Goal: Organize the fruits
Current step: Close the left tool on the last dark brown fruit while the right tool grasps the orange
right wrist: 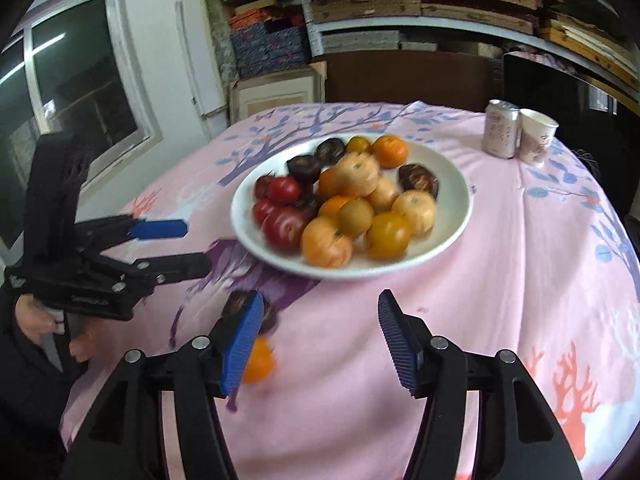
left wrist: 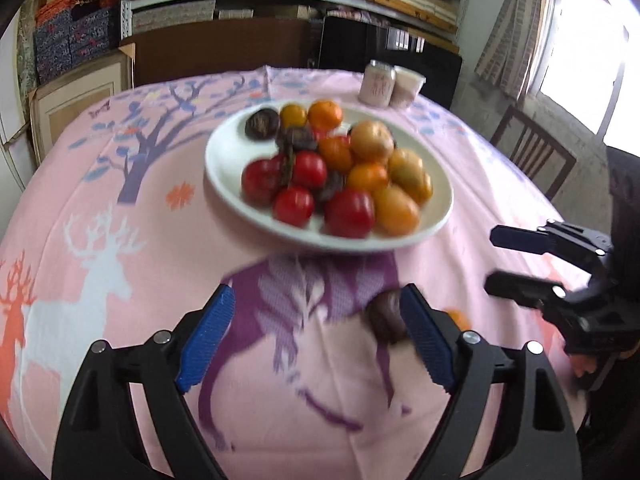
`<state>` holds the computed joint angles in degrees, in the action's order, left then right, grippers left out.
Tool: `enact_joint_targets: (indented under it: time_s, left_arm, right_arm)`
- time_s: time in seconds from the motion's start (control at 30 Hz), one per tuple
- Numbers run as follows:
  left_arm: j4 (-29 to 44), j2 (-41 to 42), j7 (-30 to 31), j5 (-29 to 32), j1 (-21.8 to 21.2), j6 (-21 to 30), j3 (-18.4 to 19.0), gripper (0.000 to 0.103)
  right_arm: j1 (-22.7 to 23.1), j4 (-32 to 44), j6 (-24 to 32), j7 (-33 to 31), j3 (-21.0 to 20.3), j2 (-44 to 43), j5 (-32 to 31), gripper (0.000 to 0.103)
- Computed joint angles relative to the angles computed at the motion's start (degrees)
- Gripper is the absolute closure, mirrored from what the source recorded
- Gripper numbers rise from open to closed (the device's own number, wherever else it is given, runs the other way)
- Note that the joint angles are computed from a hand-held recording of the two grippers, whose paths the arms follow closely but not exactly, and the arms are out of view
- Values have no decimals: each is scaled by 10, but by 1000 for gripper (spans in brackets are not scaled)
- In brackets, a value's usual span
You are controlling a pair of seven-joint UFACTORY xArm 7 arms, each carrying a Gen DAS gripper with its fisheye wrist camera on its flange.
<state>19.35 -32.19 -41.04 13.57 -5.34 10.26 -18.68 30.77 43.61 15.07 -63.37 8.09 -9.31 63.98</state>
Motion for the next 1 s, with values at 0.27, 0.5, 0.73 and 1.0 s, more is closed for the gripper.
enact_joint_targets:
  time_s: [0.27,0.5,0.73,1.0]
  left_arm:
    - [-25,-25,-31,1,-7,38,-9,20]
    - [-9,-5,-44,25,-6,51,-27,20]
    - [90,74,-124,174,82,77,-163,20]
    - [110,143,-141,190,29,48,-86,58]
  right_arm:
    - [26,-43,-12,99,30,-7,-148,39]
    - [33,-30,0,115,15,10,-129,66]
    - [24,-46,-35,42,-36,-24,38,66]
    - [-18,-50,-4,30,-37,-24,68,66]
